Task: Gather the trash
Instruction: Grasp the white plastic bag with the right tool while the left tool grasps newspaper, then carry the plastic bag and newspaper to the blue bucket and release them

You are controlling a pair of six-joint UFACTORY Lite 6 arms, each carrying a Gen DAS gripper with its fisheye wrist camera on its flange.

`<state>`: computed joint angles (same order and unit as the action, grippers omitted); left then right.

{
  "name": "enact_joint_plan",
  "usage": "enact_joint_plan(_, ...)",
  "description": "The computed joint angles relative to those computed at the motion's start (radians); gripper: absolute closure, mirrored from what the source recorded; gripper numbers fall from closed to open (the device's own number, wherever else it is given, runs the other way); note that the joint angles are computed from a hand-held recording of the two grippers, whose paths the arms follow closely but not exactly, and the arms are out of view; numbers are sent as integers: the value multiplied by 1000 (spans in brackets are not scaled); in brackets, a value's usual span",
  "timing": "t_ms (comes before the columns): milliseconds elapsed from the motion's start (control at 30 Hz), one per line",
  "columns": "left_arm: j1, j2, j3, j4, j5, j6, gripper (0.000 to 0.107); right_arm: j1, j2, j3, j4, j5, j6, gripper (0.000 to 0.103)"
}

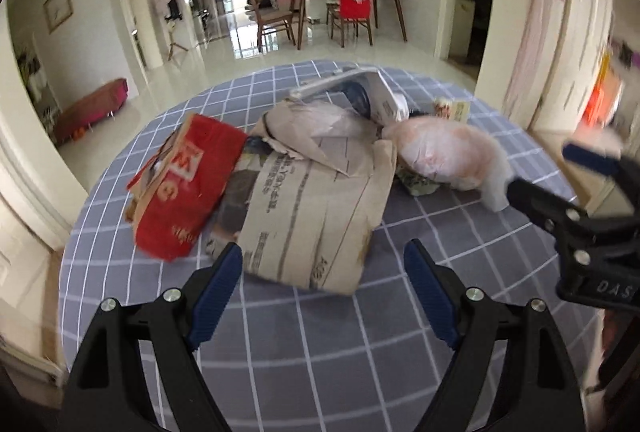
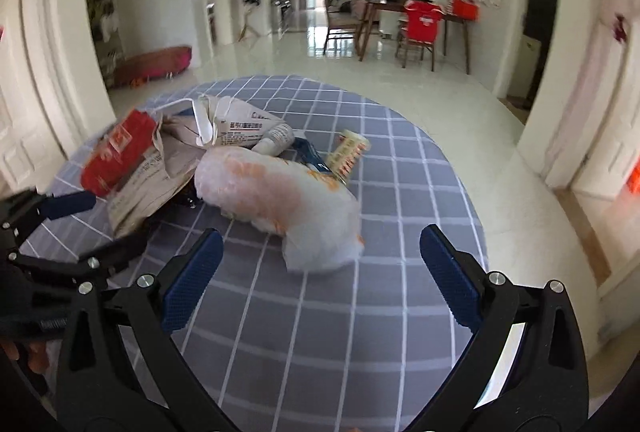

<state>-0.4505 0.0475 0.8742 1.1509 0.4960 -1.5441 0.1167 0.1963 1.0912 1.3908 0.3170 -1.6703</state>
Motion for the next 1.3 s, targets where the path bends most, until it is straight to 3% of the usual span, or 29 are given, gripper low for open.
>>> enact_joint_plan(100,20,94,68,-8,13,39,27,56,112,120,-134,-42,85,6)
enact_joint_plan(167,25,134,104,0,18,59,36,78,175,186,-194,-51,121,6)
enact_joint_plan(233,36,156,126,-1,21,60,52,84,227,247,-267,-23,183,6)
enact_joint_plan(267,50,149,125,3,5,57,54,83,247,273,-282,-6,198,6)
enact_joint_plan(333,60,116,104,25,-26,27,75,60,292,338,-316,81,255,9)
enact_joint_plan(367,57,97,92,48,-21,0,79,60,296,345,-310,96,257,32)
enact_joint_plan(400,52,79,81,61,-13,-16,86,49,301,353,-302,121,248,45)
enact_joint_plan(533,48,-29,11,83,-10,-74,96,36,282,321,-271,147,222,49)
enact_joint_plan(700,12,-187,-78,105,42,-171,100,-16,163,190,-133,202,105,53)
enact_joint_plan(933,-84,-372,-155,50,127,-228,105,-96,11,77,-87,336,114,53)
enact_joint_plan(1033,-196,-451,-188,45,231,-290,106,-126,-48,27,-66,381,110,53)
enact_joint_plan(1300,-464,-443,-112,24,500,-381,106,-243,-174,-82,-70,527,118,53)
